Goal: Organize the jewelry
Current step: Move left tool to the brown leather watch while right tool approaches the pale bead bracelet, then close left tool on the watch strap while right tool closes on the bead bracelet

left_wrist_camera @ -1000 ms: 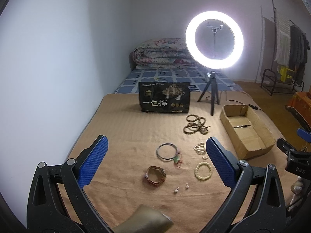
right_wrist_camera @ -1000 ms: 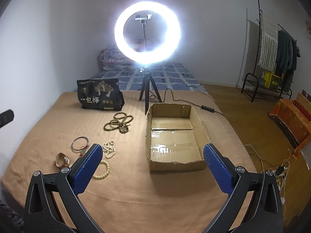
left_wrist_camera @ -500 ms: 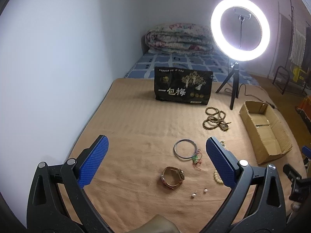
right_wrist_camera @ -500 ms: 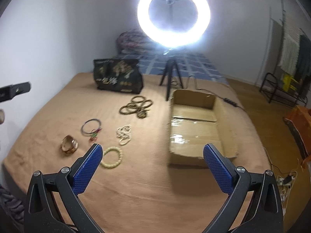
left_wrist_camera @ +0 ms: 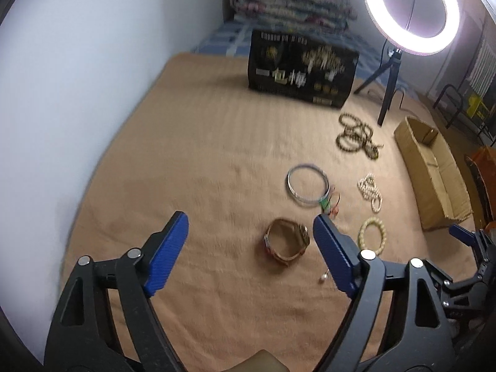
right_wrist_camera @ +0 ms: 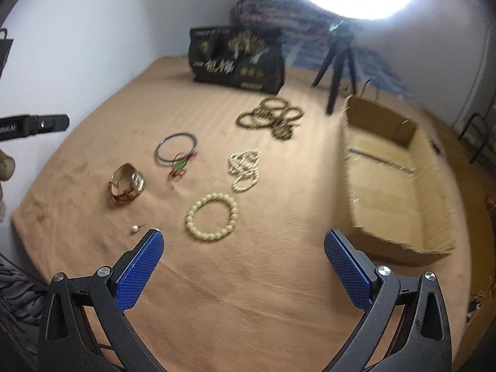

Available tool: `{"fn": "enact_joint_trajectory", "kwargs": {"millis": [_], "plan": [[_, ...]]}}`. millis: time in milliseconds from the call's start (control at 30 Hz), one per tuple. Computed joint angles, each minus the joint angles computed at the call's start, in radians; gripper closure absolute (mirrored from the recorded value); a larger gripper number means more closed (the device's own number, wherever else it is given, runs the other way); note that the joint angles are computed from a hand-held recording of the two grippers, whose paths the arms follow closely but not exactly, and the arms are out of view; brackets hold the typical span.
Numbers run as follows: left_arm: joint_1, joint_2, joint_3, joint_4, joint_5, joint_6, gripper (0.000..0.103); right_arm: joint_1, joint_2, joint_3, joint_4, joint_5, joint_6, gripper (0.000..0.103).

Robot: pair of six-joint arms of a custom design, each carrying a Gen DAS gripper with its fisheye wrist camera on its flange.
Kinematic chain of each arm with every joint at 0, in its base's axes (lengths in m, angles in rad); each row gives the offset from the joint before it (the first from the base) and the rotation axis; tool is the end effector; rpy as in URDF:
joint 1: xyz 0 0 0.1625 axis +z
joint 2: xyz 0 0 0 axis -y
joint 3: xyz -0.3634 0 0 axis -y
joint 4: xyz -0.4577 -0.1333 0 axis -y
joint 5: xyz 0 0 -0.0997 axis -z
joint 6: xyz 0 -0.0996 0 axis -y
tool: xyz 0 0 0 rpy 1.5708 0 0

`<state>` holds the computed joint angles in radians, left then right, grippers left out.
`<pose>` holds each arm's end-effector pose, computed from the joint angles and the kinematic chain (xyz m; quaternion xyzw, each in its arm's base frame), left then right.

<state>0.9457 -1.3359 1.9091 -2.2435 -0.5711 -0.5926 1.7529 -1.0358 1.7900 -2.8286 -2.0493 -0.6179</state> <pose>-0.1597 -0.5922 0.2240 -0.0096 0.8768 -0.3096 0.3677 0.2035 -0.6223 0.1324 0.3120 -0.8896 0.1867 0.2764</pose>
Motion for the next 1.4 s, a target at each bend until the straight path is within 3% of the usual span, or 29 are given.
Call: {"fn": "enact_joint_trajectory", "kwargs": {"millis": [200, 333, 467, 767, 867, 1000, 1167, 1233, 1400], "plan": [[0.053, 0.047, -0.051, 0.080, -0.095, -0.047, 0.042, -0.003, 0.056, -0.054, 0.021, -0.010, 0.006, 0.000], [0.080, 0.087, -0.088, 0.118, -0.126, -0.046, 0.046, -0.003, 0.089, -0.090, 0.027, -0.033, 0.008, 0.003], [0.108, 0.115, -0.123, 0.156, -0.162, -0.069, 0.059, -0.009, 0.116, -0.131, 0.091, -0.030, 0.040, 0.019], [0.150, 0.155, -0.162, 0.188, -0.205, -0.088, 0.069, -0.008, 0.189, -0.200, 0.159, -0.088, 0.059, 0.040], [0.156, 0.166, -0.170, 0.192, -0.214, -0.082, 0.075, -0.012, 0.202, -0.216, 0.172, -0.097, 0.070, 0.043], [0.169, 0.178, -0.179, 0.182, -0.237, -0.073, 0.081, -0.016, 0.216, -0.229, 0.198, -0.105, 0.086, 0.056], [0.176, 0.192, -0.190, 0.173, -0.251, -0.062, 0.088, -0.018, 0.229, -0.236, 0.206, -0.114, 0.093, 0.057], [0.178, 0.199, -0.195, 0.165, -0.258, -0.056, 0.091, -0.018, 0.229, -0.236, 0.204, -0.109, 0.091, 0.064], [0.177, 0.217, -0.206, 0.168, -0.248, -0.055, 0.094, -0.022, 0.231, -0.242, 0.218, -0.078, 0.094, 0.094]]}}
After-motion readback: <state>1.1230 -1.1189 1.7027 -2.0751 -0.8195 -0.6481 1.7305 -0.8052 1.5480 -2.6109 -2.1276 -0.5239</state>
